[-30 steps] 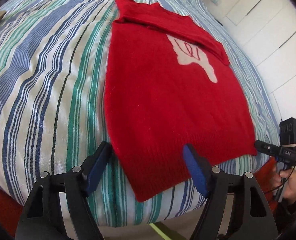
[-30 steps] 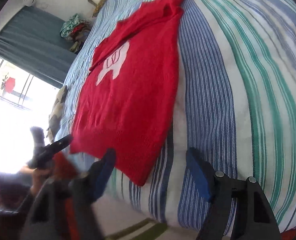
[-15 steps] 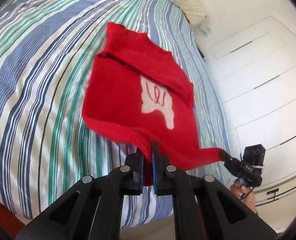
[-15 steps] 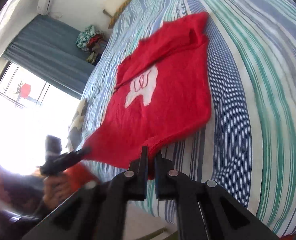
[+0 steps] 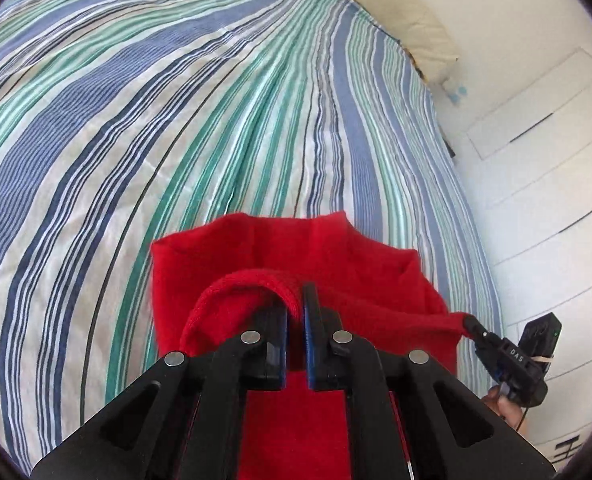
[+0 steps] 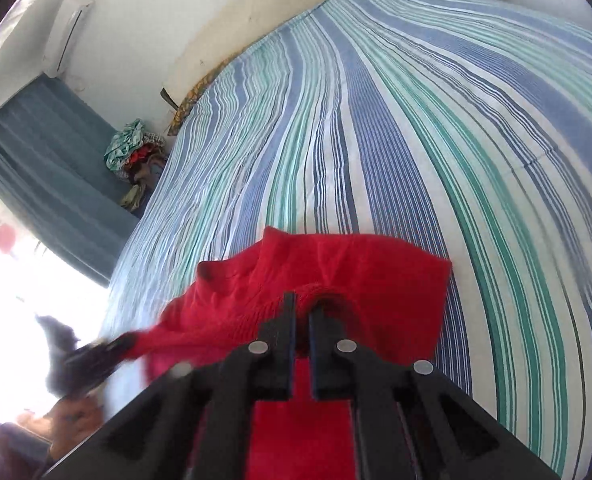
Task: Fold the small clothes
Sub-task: 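Grasp the hem with both grippers and fold it up over the collar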
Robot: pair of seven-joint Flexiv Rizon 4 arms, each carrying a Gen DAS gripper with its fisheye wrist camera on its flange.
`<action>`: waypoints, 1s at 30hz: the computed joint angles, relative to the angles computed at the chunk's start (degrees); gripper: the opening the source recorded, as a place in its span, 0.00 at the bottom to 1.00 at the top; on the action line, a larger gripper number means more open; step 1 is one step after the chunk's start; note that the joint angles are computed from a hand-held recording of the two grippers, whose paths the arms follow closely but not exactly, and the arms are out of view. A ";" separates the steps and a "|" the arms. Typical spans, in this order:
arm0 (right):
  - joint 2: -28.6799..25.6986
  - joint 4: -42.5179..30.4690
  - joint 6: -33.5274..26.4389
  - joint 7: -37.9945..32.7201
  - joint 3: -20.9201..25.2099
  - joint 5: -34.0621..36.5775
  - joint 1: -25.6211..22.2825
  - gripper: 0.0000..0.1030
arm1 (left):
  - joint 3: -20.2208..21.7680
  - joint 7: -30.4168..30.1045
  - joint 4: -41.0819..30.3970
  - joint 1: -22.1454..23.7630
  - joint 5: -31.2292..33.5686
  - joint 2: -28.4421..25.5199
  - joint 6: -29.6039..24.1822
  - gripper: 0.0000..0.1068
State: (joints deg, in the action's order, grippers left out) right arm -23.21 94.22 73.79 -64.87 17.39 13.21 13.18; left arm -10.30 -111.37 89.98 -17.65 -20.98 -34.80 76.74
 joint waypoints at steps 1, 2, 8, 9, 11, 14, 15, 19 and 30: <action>-1.67 -1.68 -0.72 -0.40 -0.15 -0.10 -0.27 0.05 | 0.88 -0.31 -1.68 -0.34 0.50 -1.19 -0.93 0.04; -3.13 -3.13 -1.23 -0.44 -0.47 -0.45 -0.23 0.05 | 1.42 -0.42 -3.12 -0.48 0.91 -2.25 -1.67 0.05; -8.68 -8.23 -1.70 -2.35 -0.05 -1.18 -1.15 0.13 | 4.07 -4.44 -8.18 -0.88 2.36 -5.32 -4.29 0.65; -8.90 -8.38 -1.16 -2.65 -0.07 -1.37 -1.13 0.17 | 6.97 -6.80 -8.59 -2.47 4.09 -4.82 -4.54 0.68; -7.72 -6.60 1.15 -1.07 -2.75 -3.78 0.86 0.38 | 10.90 -10.31 -8.09 -4.66 7.83 -3.18 -3.72 0.71; -4.22 -2.21 4.83 3.01 -7.55 -9.61 4.26 0.44 | 12.27 -11.23 -4.21 -6.20 12.78 0.80 -0.84 0.71; -3.18 -1.27 5.17 2.25 -7.08 -11.08 3.93 0.44 | 11.77 -10.16 -2.39 -6.56 14.38 2.29 0.28 0.71; 0.64 0.74 1.86 -15.00 6.41 -7.85 -3.77 0.44 | 8.96 -4.20 5.12 -8.66 19.17 5.70 4.58 0.85; 14.33 20.00 -0.37 -15.58 -0.87 -11.81 4.63 0.41 | 16.73 -18.59 5.35 -18.73 32.86 8.58 -3.52 0.88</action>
State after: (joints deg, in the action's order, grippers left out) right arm -8.89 114.21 73.42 -80.45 16.52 1.39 17.81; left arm 6.43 -129.96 95.33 -36.38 11.88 -26.22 73.22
